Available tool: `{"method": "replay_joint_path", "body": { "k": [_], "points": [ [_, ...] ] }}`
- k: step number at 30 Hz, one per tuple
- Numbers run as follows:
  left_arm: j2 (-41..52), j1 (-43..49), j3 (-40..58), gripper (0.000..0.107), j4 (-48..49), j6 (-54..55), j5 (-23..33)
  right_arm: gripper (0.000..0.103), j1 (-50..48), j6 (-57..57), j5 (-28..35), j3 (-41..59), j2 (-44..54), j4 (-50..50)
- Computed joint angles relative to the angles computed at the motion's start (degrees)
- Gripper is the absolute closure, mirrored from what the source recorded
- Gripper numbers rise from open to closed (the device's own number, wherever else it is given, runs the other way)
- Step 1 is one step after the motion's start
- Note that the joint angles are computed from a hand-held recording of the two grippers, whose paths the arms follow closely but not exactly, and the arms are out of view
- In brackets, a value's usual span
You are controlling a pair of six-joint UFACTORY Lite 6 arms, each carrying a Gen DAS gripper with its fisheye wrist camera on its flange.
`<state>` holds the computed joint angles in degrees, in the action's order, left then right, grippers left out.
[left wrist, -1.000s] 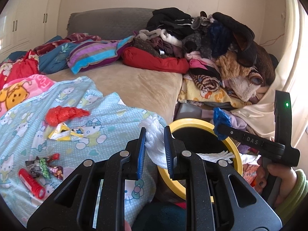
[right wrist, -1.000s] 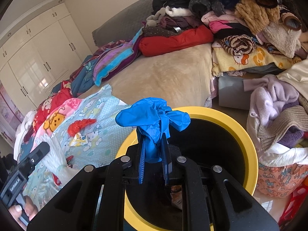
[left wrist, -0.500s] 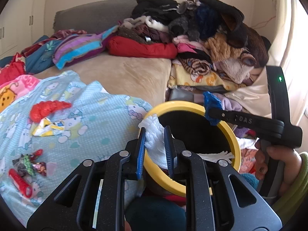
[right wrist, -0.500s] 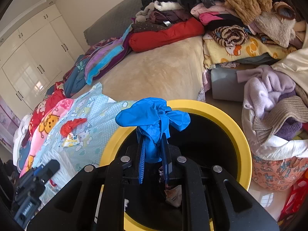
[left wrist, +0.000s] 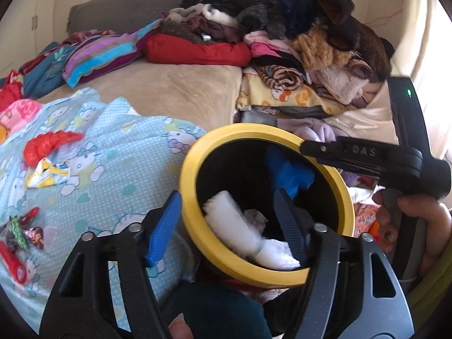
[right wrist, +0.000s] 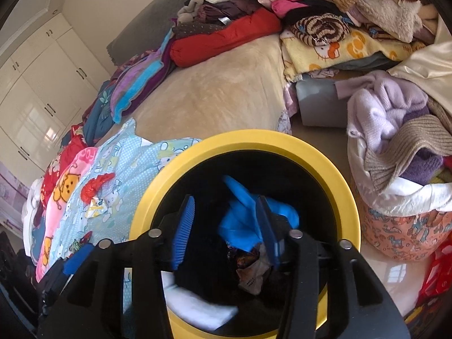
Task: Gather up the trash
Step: 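Open both tools and drop the glove and bag into the bin, then move both open tools back over the trash on the sheet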
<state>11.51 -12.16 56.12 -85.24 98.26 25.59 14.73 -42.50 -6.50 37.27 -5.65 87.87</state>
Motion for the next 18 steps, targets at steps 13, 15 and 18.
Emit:
{"method": "replay_joint_path", "body": {
  "k": [13, 15, 18],
  "points": [
    [-2.2, 8.2, 1.0, 0.027, 1.3, -3.5, 1.7, 0.047, 6.8, -10.2, -3.5, 5.4, 3.6, 10.4],
    [-2.5, 9.2, 1.0, 0.027, 1.3, -3.5, 2.0, 0.046, 8.1, -11.0, -4.2, 6.3, 4.0, 10.9],
    [-3.0, 10.9, 1.1, 0.027, 1.4, -3.4, 2.4, 0.045, 9.7, -12.4, -5.1, 7.9, 4.9, 12.1]
  ]
}}
